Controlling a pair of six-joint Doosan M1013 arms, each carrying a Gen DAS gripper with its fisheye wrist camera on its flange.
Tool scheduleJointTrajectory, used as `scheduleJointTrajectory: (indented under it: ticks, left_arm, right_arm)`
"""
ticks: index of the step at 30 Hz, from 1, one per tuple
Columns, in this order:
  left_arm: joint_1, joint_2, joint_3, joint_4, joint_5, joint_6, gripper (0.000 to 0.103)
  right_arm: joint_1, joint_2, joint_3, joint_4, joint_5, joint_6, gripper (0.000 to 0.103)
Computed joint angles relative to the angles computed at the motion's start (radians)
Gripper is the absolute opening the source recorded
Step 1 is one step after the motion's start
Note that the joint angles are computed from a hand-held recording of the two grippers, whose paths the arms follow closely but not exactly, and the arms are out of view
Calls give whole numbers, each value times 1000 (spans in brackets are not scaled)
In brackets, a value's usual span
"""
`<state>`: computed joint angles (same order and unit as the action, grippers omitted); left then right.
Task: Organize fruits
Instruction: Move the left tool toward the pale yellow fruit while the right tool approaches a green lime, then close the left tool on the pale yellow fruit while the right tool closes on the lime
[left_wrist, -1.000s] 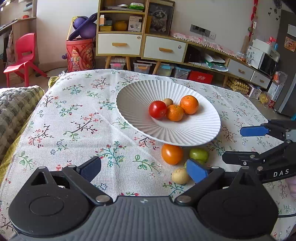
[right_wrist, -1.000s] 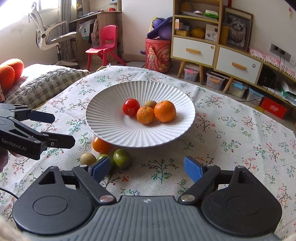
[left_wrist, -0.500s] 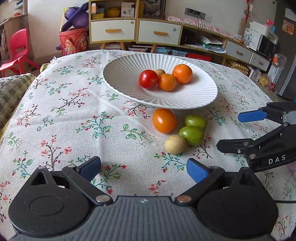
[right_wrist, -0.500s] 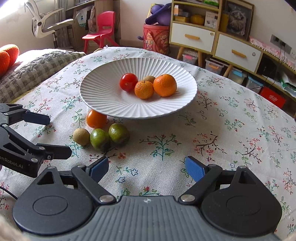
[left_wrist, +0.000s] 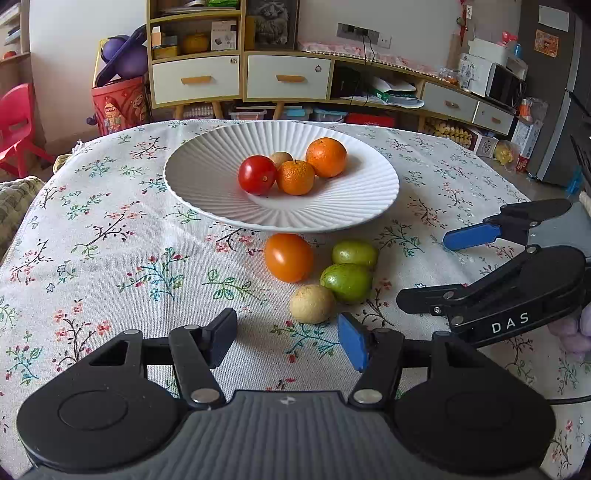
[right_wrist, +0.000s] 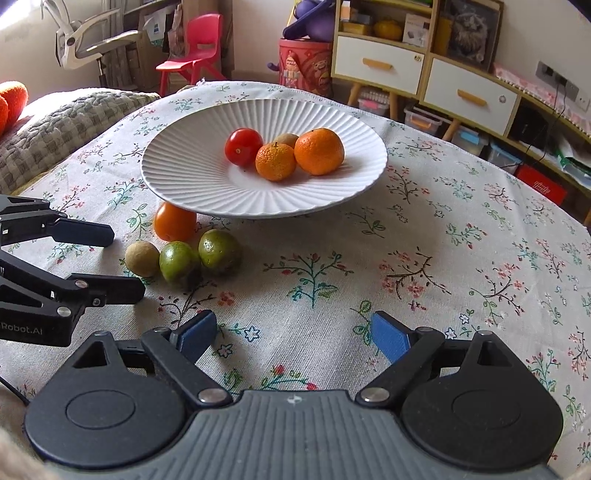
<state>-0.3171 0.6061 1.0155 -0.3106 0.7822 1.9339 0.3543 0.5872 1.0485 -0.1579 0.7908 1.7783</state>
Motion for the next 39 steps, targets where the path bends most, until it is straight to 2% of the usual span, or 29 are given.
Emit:
scheduleJointTrajectory:
  ticks: [7,18,30,39]
  left_arm:
    - [7,15,-25,-93,33,63,11]
    - [8,8,-26,-13,34,-18,10]
    - [22,-2,-17,5,39,-54,10]
    - [28,-4,-18,11,46,-67,10]
  right_arm:
    - [1,1,-3,0,-4,-9,87]
    - [7,16,-28,-10,-4,-21,83]
    - [18,40,-73,34,0,-92,56]
    - [16,39,-76,90,-4,-159,31]
